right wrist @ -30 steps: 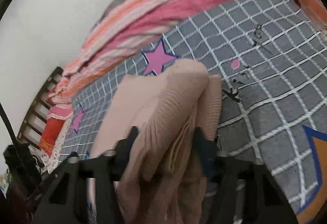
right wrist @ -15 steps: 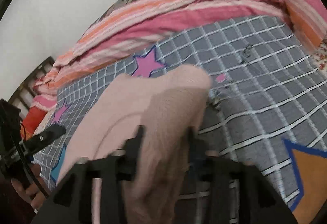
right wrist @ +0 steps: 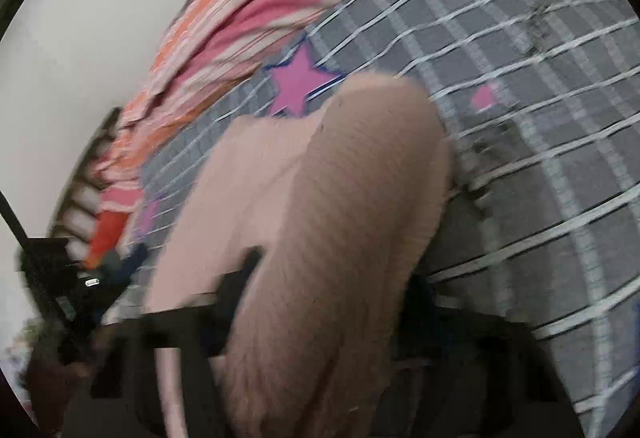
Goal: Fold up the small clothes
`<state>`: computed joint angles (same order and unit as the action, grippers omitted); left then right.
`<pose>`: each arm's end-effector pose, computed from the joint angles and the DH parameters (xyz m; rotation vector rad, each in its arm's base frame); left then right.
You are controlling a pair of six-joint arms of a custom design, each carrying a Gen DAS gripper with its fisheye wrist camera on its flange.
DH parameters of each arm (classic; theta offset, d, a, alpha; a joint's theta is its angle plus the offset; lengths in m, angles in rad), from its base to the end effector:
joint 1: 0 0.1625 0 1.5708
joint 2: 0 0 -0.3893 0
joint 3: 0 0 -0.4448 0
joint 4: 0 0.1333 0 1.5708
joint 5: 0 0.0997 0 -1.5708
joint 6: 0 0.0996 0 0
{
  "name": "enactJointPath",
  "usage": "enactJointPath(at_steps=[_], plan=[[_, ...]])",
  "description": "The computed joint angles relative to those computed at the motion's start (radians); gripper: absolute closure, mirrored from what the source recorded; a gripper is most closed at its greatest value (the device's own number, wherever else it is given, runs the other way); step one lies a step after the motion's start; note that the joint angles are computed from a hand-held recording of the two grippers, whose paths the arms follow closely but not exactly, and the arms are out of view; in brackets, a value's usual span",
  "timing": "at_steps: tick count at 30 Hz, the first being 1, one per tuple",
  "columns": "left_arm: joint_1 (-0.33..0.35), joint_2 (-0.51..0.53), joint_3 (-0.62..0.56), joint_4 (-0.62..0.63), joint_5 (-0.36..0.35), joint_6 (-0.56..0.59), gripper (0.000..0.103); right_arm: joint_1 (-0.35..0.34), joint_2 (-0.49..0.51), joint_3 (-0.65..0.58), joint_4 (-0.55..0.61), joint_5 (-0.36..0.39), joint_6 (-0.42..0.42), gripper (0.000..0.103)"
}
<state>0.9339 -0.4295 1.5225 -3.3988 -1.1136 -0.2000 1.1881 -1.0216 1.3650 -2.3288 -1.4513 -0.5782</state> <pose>-0.2692 -0.6620 -0.0698 0.3576 2.7543 -1.2347 -0.1466 -0.7529 0.2944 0.3290 -2.9694 0.6398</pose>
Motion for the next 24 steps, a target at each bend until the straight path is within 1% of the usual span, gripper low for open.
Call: enactJointPath(at_steps=[1, 3, 5, 8, 11, 12, 15, 19, 21, 22, 24], plan=[[0.004, -0.005, 0.009, -0.018, -0.012, -0.009, 0.043, 0.002, -0.012, 0.015, -0.015, 0.002, 0.002, 0.064], [0.006, -0.016, 0.030, -0.051, -0.005, -0.016, 0.043, 0.021, -0.036, 0.062, -0.088, -0.032, -0.026, 0.067], [0.005, -0.027, 0.050, -0.076, 0.016, -0.023, 0.043, 0.047, -0.070, 0.107, -0.139, -0.061, -0.032, 0.069], [0.007, -0.049, 0.086, -0.129, 0.026, -0.039, 0.043, 0.088, -0.102, 0.138, -0.176, -0.076, -0.024, 0.069], [0.005, -0.067, 0.113, -0.153, 0.056, -0.052, 0.043, 0.152, -0.136, 0.193, -0.249, -0.118, -0.015, 0.070], [0.006, -0.075, 0.125, -0.157, 0.061, -0.056, 0.043, 0.174, -0.140, 0.208, -0.275, -0.138, -0.021, 0.070], [0.022, -0.103, 0.160, -0.171, 0.020, -0.071, 0.043, 0.232, -0.132, 0.230, -0.335, -0.198, -0.032, 0.071], [0.024, -0.126, 0.199, -0.224, 0.018, -0.065, 0.043, 0.298, -0.085, 0.208, -0.348, -0.238, 0.006, 0.071], [0.028, -0.136, 0.215, -0.246, 0.014, -0.061, 0.043, 0.315, -0.061, 0.187, -0.344, -0.222, 0.027, 0.071], [0.028, -0.139, 0.219, -0.249, 0.022, -0.060, 0.043, 0.317, -0.048, 0.170, -0.334, -0.189, 0.042, 0.071], [0.028, -0.146, 0.225, -0.242, 0.036, -0.055, 0.043, 0.297, -0.033, 0.140, -0.285, -0.066, 0.077, 0.071]])
